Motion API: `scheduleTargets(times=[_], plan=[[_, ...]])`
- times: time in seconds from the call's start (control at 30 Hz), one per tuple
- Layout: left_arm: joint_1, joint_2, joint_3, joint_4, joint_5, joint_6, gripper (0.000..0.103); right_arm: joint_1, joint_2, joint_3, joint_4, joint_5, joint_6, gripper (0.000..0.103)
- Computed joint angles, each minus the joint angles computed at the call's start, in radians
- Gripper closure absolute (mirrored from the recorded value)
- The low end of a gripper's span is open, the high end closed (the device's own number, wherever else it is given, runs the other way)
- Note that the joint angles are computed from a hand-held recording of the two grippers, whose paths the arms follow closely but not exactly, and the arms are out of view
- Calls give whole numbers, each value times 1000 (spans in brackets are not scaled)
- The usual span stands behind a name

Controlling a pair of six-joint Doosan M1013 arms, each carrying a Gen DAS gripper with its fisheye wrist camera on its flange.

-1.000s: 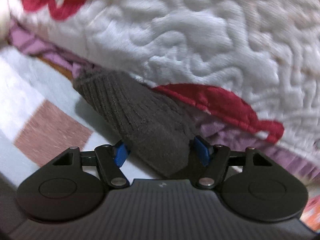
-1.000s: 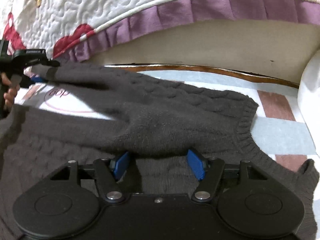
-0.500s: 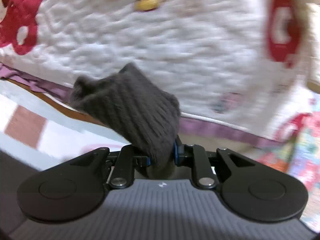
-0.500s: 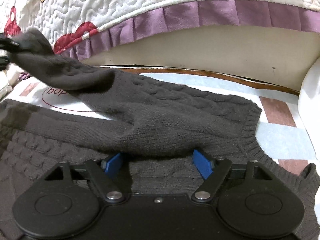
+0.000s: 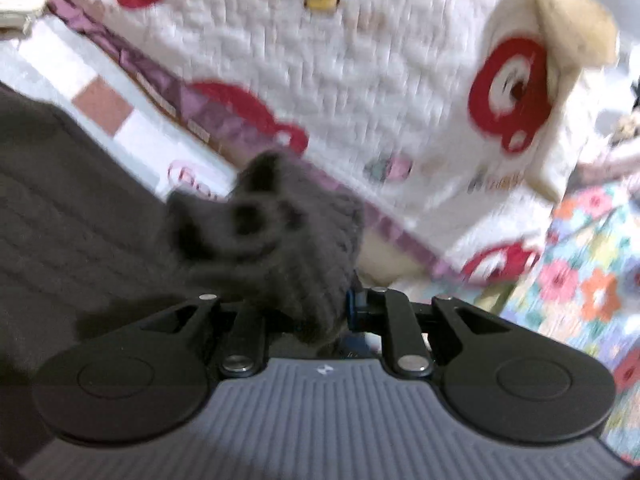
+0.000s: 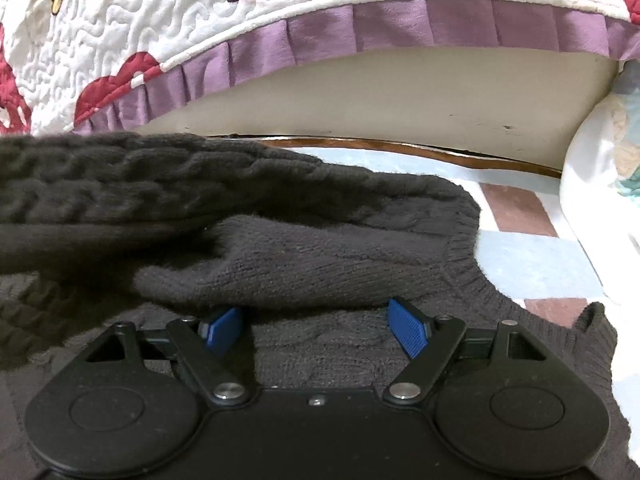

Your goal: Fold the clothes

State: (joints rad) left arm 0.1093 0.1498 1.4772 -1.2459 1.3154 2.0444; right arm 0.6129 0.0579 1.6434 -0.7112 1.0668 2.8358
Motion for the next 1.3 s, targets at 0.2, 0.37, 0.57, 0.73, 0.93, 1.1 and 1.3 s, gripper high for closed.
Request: scheduleTargets(times=[0.2, 0.37, 0.57, 0.73, 0.93, 1.1, 1.3], plan=[[-23, -5, 4, 59, 54, 37, 88, -9, 13, -17, 12, 12, 3, 18], [-61, -17, 0, 219, 118, 189, 89, -47, 32, -65, 118, 66, -126, 4], [-15, -13, 4, 206, 194, 347, 90, -83, -54, -45, 219, -1, -28, 6], [37, 12, -22, 185, 297, 424, 90, -92, -118, 6, 205, -125, 243, 6], [50, 15, -13, 258, 319, 473, 91, -134, -159, 103, 267, -390, 538, 5], [56, 31, -28, 253, 311, 449, 91, -139, -130, 91, 298, -345, 498, 5], [48, 35, -27, 287, 276, 409, 91, -128, -89, 65, 168, -214, 395, 65]])
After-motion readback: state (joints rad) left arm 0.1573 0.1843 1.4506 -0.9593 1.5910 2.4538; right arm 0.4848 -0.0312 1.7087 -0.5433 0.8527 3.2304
